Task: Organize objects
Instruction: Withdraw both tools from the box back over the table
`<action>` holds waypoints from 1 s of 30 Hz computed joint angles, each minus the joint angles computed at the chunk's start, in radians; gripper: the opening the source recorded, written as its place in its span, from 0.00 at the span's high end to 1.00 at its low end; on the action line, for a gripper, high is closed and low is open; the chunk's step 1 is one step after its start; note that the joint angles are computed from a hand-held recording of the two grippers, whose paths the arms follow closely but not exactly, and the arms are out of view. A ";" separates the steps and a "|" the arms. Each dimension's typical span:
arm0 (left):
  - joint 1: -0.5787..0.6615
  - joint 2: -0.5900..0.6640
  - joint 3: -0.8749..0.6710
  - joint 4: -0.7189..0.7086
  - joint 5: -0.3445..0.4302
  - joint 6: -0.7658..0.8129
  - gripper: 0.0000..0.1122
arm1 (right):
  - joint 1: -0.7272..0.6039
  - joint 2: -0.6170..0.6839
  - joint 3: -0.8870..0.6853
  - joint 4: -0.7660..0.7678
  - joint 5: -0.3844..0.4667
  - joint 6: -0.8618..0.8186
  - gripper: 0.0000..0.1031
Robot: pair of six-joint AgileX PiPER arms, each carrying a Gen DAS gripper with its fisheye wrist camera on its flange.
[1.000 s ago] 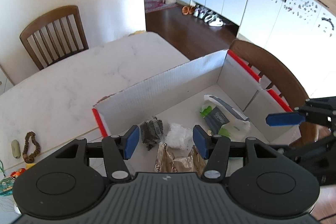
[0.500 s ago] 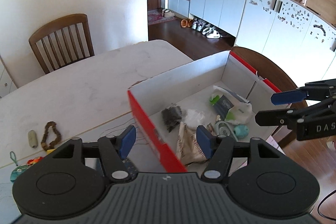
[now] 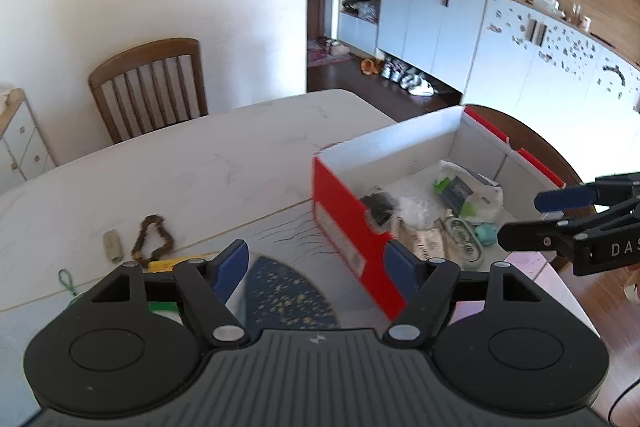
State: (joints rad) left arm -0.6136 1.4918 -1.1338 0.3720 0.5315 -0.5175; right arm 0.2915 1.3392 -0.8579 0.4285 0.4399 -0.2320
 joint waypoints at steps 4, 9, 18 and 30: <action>0.043 -0.065 0.080 0.008 -0.040 0.008 0.29 | 0.103 -0.004 0.008 -0.160 -0.031 0.221 0.18; 0.122 -0.139 0.161 -0.069 -0.084 0.106 0.26 | 0.243 0.001 0.007 -0.428 -0.061 0.559 0.06; 0.296 -0.218 0.278 -0.333 -0.147 0.424 0.18 | 0.446 0.063 -0.024 -0.868 -0.080 1.138 0.02; 0.529 -0.251 0.433 -0.806 -0.235 0.989 0.09 | 0.568 0.206 -0.148 -1.045 -0.028 1.344 0.02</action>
State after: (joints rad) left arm -0.0843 1.2412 -0.7008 -0.4337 0.2968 0.4714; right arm 0.8596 1.5449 -1.0055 -0.6164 0.4122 1.1119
